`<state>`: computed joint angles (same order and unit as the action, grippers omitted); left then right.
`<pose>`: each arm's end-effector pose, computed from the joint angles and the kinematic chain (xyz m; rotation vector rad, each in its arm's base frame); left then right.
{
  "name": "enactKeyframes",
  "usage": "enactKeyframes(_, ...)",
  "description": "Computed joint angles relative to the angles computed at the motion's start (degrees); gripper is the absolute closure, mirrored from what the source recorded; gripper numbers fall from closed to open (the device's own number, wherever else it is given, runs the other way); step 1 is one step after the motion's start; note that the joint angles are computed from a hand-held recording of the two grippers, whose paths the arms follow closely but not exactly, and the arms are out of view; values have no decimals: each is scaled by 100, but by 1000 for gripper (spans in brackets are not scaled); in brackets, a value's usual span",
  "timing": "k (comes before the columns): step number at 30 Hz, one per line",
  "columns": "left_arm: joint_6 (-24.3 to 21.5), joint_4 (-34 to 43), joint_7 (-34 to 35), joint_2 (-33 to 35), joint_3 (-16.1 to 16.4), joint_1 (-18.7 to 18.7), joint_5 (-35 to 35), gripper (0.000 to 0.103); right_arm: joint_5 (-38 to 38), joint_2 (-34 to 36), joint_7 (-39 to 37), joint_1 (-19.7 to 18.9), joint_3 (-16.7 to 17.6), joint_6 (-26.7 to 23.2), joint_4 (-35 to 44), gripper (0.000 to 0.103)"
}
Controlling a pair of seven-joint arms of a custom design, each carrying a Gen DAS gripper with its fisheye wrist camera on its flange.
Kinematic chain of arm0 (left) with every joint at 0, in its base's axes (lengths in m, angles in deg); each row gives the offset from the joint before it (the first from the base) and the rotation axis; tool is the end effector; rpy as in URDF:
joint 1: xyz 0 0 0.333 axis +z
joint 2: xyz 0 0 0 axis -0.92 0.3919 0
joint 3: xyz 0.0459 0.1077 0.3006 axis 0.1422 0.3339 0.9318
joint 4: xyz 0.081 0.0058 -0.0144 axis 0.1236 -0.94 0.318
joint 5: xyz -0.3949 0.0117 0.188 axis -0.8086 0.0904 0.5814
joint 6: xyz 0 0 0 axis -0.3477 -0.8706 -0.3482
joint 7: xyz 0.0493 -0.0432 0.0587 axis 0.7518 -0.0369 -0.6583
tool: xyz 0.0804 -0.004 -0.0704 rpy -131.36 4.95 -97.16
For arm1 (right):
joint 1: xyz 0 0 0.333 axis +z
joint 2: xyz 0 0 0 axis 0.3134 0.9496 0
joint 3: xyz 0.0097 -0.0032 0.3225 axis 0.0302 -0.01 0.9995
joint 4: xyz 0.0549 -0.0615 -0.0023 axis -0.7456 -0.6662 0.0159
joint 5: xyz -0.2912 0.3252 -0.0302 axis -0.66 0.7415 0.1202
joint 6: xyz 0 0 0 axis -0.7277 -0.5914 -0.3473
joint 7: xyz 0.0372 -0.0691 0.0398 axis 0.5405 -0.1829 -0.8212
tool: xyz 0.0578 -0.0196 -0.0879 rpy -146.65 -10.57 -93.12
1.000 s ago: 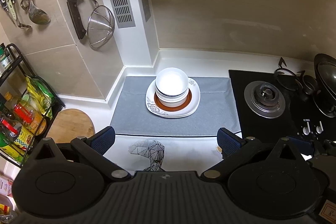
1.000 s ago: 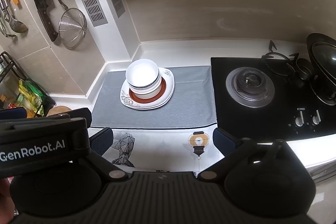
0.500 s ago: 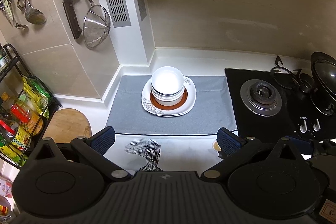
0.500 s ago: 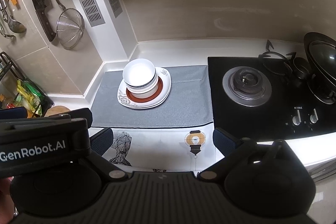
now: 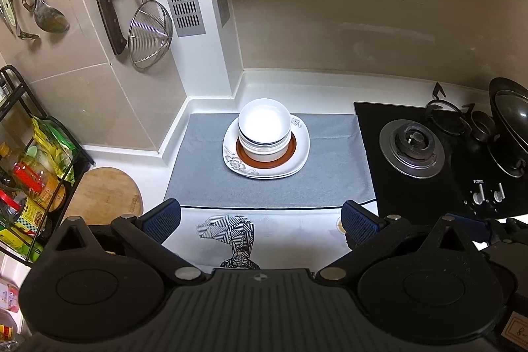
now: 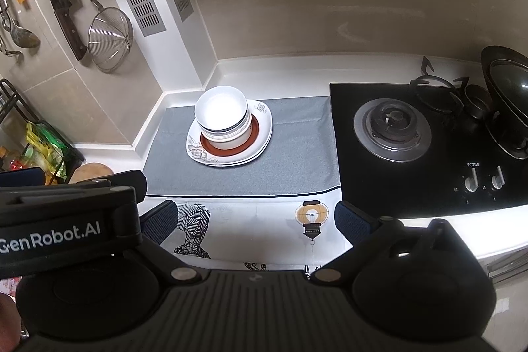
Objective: Organize plates and bowls
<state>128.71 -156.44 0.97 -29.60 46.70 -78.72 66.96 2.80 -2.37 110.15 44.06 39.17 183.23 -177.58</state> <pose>0.5317 -0.2622 0.7491 -1.5851 1.9440 -0.6007 0.5345 0.3645 0.6901 -1.5588 1.9192 -0.4081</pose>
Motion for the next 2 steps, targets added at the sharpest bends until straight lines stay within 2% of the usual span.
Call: enactKeyframes(2, -3, 19, 58, 29, 29, 9, -50, 0, -13, 89, 12, 14, 7, -58, 106, 1)
